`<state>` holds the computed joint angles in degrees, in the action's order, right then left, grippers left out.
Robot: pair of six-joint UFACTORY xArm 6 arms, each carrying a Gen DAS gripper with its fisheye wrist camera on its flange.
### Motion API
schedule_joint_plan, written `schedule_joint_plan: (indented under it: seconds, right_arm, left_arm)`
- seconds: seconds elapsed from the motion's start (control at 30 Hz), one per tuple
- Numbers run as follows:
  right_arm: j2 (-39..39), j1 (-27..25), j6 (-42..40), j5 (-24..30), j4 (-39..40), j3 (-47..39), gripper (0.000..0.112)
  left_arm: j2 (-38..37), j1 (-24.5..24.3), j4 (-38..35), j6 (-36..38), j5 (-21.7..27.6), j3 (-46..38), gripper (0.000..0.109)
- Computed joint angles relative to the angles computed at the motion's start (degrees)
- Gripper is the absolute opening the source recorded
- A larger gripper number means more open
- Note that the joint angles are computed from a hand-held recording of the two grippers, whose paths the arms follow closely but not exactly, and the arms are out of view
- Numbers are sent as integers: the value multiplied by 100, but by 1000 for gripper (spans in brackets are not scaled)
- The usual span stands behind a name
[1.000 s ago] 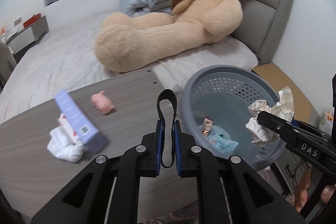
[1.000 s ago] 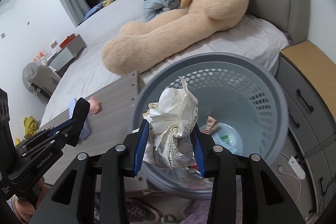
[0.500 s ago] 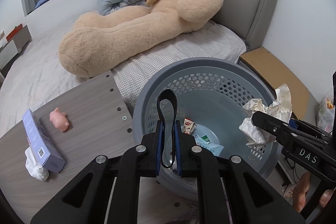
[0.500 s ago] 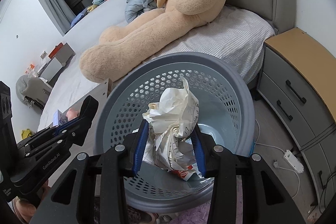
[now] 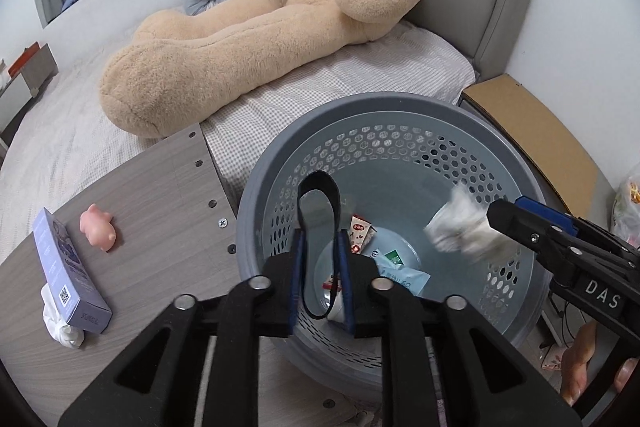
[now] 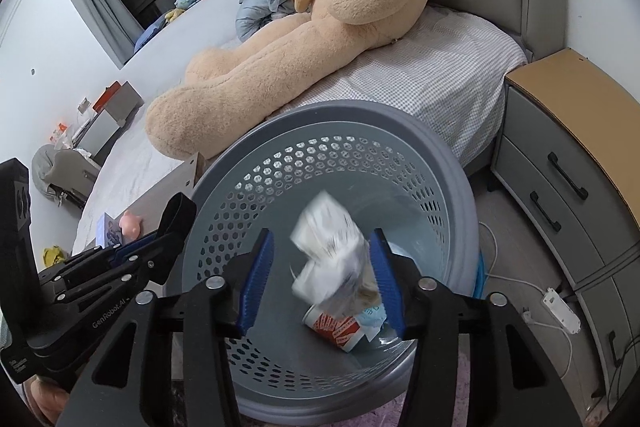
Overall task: Collect trash
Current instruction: 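Carry tissue and hair tie over the wastebasket and open both grippers, then withdraw both grippers from the wastebasket back over the table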
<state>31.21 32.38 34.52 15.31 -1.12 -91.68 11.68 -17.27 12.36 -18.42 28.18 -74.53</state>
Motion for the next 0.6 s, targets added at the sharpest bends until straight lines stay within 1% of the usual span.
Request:
schedule_joint_plan:
  seconds: [0.03, 0.13, 0.2, 0.27, 0.43, 0.6]
  right_arm:
    - [-3, -2, -4, -15, 11, 8, 52]
    - [-17, -15, 0, -32, 26, 35, 52]
    - [-32, -24, 16, -59, 27, 69, 52]
    - [-45, -29, 69, -79, -11, 88, 53]
    - [-97, -49, 189, -139, -95, 166, 53]
    - [-123, -56, 221, -135, -127, 198, 53]
  left_arm:
    - [2, -4, 34, -26, -13, 2, 28]
    - [3, -13, 191, -144, -54, 16, 43]
    - [-31, -8, 350, -292, -140, 70, 65]
    - [-69, -4, 513, -429, -224, 116, 66]
    - [-79, 5, 480, -408, -196, 99, 68]
    - [-136, 15, 539, -494, -236, 150, 74]
